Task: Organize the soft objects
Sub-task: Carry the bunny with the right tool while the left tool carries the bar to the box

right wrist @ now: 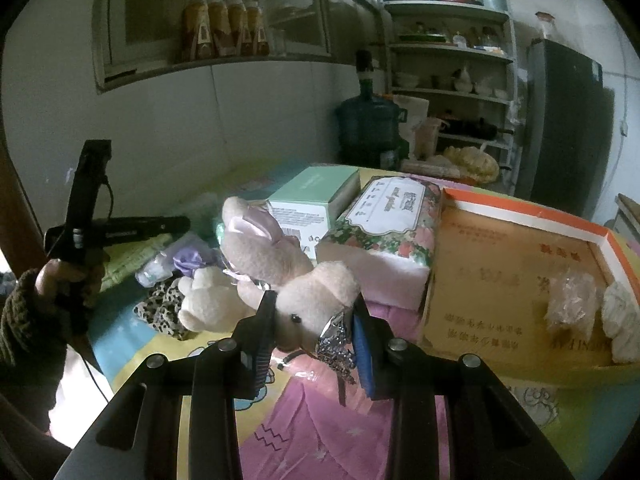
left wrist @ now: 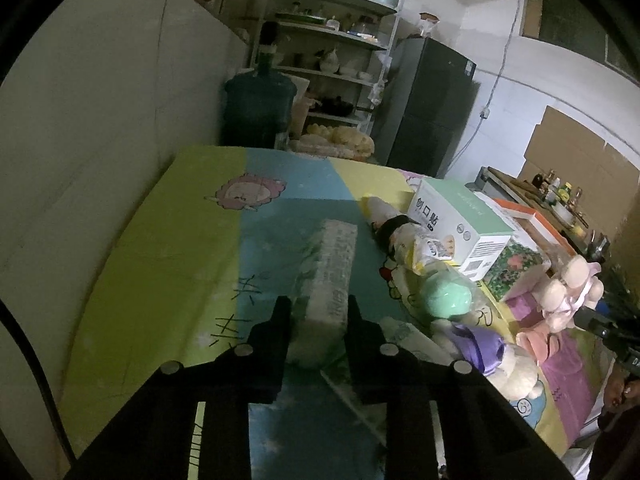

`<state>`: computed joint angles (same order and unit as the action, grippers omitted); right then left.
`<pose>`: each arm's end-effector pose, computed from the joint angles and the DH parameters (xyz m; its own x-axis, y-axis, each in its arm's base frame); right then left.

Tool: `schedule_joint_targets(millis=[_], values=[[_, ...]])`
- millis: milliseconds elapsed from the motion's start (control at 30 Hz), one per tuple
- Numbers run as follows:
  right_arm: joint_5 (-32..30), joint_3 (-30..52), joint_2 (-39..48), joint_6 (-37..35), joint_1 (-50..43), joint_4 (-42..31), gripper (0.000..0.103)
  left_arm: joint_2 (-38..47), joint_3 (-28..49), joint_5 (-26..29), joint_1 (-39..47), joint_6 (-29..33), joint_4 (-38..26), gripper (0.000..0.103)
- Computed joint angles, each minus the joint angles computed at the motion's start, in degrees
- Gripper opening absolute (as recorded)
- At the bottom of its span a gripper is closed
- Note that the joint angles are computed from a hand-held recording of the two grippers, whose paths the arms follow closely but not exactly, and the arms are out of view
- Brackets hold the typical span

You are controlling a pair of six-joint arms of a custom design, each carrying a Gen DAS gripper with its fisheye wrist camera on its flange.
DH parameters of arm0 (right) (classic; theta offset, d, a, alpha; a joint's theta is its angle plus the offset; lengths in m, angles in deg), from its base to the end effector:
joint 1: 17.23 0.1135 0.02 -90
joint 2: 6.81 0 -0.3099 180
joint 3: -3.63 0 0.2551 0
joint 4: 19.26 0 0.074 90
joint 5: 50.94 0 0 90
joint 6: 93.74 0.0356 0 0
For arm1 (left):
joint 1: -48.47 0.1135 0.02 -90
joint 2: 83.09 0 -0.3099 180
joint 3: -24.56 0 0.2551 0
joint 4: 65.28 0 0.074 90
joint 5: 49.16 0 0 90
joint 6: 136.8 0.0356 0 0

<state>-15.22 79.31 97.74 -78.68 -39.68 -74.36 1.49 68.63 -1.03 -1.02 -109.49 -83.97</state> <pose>0.3171 -0.0998 0.1960 -0.3780 -0.4538 -0.8070 -0.8501 0.5154 0.1083 0.1715 -0.1641 0.1700 -0.5618 -0.3610 -0.7443 -0.3379 0.9214 -0.1919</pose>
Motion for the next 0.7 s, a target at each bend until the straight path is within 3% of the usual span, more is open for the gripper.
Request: schedule_joint_targets(millis=[267, 700], values=[[-1.68, -0.09, -0.62, -0.39, -0.56, -0.88, 0.036, -0.93, 2.37, -5.08, -2.94, -3.19, -4.87, 0.025], [-5.63, 2.31, -1.67, -5.87, -4.57, -9.36, 0.036, 0.42, 15.15, -15.86, -12.22, -11.04, -22.13, 0.025]])
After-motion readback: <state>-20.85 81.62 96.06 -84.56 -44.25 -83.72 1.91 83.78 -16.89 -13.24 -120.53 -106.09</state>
